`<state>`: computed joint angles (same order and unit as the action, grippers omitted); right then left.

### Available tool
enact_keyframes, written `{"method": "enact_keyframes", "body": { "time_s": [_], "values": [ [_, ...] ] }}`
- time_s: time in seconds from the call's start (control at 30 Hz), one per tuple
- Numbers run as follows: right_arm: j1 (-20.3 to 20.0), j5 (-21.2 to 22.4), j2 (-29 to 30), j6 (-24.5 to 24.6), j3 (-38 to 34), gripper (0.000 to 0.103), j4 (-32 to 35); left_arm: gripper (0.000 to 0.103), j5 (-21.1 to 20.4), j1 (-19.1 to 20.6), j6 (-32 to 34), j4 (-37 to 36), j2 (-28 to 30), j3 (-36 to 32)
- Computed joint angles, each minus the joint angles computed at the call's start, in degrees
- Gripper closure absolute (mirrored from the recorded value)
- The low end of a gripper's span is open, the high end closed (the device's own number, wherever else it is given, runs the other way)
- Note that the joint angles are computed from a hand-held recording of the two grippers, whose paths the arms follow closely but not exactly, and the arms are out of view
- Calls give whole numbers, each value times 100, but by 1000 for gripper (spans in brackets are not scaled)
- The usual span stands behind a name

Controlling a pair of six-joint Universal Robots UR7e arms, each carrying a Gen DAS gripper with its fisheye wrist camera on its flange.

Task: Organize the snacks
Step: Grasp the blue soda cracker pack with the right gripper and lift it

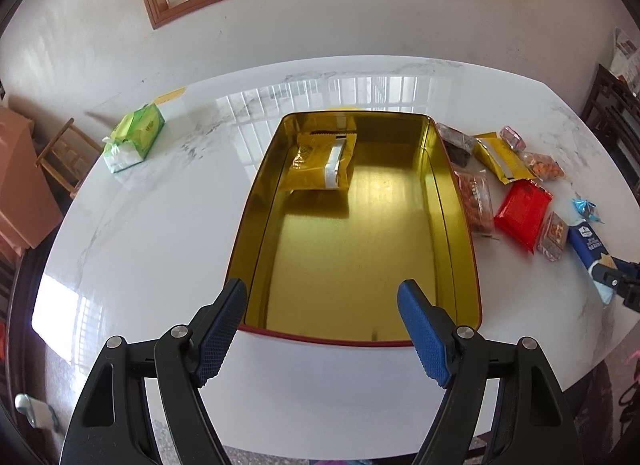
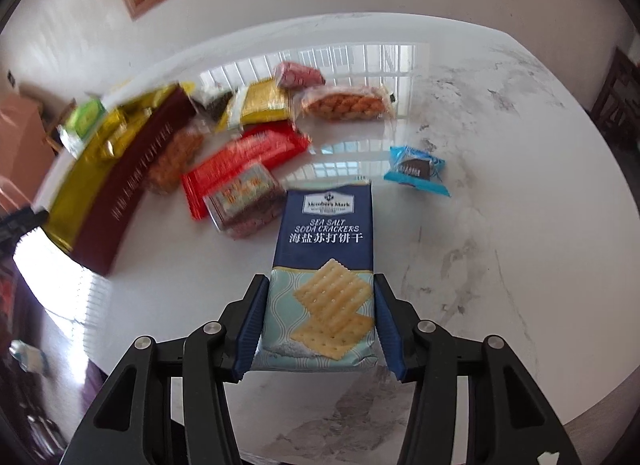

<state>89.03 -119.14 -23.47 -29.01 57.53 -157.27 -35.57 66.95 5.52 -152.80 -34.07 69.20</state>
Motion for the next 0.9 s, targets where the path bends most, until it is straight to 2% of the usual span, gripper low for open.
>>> {"method": "enact_keyframes", "body": {
  "time_s": [0.2,0.3,0.4,0.47,0.5,0.63,0.77,0.9],
  "values": [
    [45,-386,212,-194,-228,53,-5,25,-81,1,-82,85,-17,49],
    [98,-728,445,-426,-523,28,-72,25,-116,-8,-57,119,-9,58],
    [96,-635,517,-539,-618,31,-21,25,-119,-23,8,109,14,61],
    [112,-588,502,-749,-563,52,-138,25,-142,-32,30,96,19,71],
    [111,-572,473,-747,-544,55,-97,25,-141,-36,36,87,20,76],
    [36,-425,217,-516,-268,56,-15,25,-151,-35,-23,79,5,97],
    [19,69,-217,-59,172,56,65,25,-207,-14,-95,24,-96,207],
    [158,692,-360,163,151,56,297,25,-231,3,-149,-20,-194,349]
  ]
}}
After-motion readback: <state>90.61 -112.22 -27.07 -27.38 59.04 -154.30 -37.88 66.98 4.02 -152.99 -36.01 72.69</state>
